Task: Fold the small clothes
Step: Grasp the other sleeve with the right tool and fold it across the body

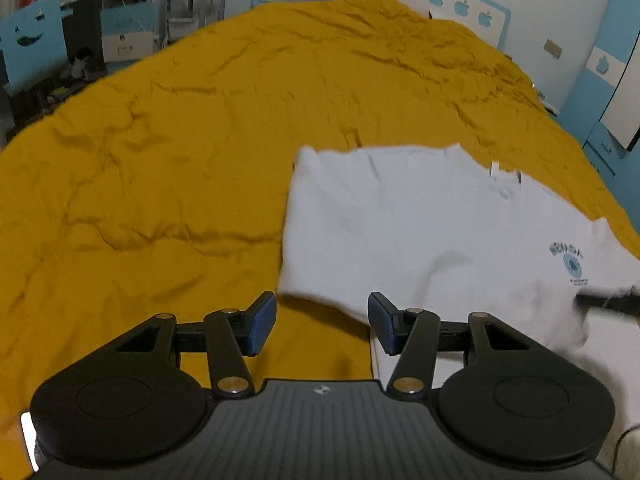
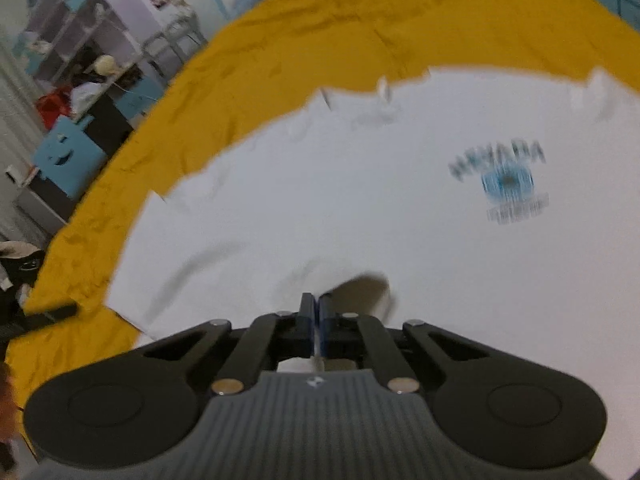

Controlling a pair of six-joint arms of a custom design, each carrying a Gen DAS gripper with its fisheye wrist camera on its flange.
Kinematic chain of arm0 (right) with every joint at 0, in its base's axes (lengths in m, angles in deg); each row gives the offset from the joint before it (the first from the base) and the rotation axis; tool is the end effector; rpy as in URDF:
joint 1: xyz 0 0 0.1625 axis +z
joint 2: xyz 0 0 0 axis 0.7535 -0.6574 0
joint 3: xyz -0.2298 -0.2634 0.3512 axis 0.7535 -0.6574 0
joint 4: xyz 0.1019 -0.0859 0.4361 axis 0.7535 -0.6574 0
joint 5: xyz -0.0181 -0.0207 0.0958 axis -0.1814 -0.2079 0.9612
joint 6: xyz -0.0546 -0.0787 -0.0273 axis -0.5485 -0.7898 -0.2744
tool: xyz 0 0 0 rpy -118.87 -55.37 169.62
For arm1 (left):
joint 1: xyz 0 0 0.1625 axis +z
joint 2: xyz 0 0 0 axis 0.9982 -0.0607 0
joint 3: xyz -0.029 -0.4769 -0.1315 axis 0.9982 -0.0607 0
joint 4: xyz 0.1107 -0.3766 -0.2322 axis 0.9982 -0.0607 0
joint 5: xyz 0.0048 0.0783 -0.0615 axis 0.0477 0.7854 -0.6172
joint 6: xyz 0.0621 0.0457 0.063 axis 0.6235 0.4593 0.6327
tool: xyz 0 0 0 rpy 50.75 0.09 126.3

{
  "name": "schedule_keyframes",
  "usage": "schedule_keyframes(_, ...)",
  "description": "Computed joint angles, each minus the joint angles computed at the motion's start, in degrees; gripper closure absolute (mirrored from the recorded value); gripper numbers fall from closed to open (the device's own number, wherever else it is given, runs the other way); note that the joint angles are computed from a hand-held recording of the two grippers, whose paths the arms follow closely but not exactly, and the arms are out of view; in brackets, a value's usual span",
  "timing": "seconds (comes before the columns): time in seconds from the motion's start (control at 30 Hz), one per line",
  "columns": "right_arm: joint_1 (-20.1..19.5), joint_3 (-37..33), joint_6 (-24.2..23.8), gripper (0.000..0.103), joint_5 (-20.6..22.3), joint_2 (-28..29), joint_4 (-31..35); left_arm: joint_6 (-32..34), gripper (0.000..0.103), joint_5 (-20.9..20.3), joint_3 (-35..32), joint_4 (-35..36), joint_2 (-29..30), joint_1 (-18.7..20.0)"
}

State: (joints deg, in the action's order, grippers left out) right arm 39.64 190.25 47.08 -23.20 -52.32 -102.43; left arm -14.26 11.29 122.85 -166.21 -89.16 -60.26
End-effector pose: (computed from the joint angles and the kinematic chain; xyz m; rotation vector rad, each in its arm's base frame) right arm 0.0946 -0.3694 0.3191 0.1385 -2.6357 0.8604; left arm -0.2709 -0.3646 0.1580 0.3480 2.4213 -0.8071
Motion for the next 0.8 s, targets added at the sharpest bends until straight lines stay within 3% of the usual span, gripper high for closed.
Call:
schedule_keyframes(0.1, 2.8, -2.7, -0.8, 0.103, -0.7, -0.1, 1.7, -0.7, 0.041, -1.0, 0.6, -1.1, 0.5, 0.2)
schedule_keyframes(0.2, 2.9, -3.9, -0.9, 0.103, -0.7, -1.3, 6.4, -0.5, 0.041, -2.0, 1.0, -2.8, 1.1, 0.1)
schedule_keyframes(0.37, -1.9, -1.0, 1.8, 0.103, -2.1, -3.1, 10.6, 3.0, 0.041, -3.8, 0.2, -6.4, 4.1, 0.1)
schedule_keyframes(0.47, -5.2, 0.1, 2.9, 0.101, 1.0, -4.6, 12.5, 4.2, 0.041, -3.5, -0.8, -7.2, 6.3, -0.1)
schedule_keyframes(0.53, -6.8, 0.9, 3.3, 0.091, 3.3, -5.8, 11.4, 4.5, 0.041, -3.7, -1.2, -8.0, 7.3, 0.0)
schedule_keyframes(0.57, -8.0, 1.0, 3.8, 0.069, 5.0, -6.4, 11.3, 4.5, 0.041, -3.8, -1.4, -8.2, 7.7, 0.1)
schedule_keyframes(0.6, -9.3, 1.1, 4.7, 0.062, 6.9, -7.2, 11.7, 4.5, 0.041, -3.7, -1.6, -8.2, 8.0, 0.2)
schedule_keyframes(0.73, -13.8, 0.2, 9.1, 0.065, 12.4, -5.5, 12.2, 3.1, 0.041, -3.2, -2.2, -6.4, 8.1, 0.3)
schedule_keyframes(0.8, -15.9, -0.1, 11.1, 0.079, 15.2, -3.8, 11.9, 1.9, 0.041, -2.8, -1.9, -5.3, 7.4, -0.1)
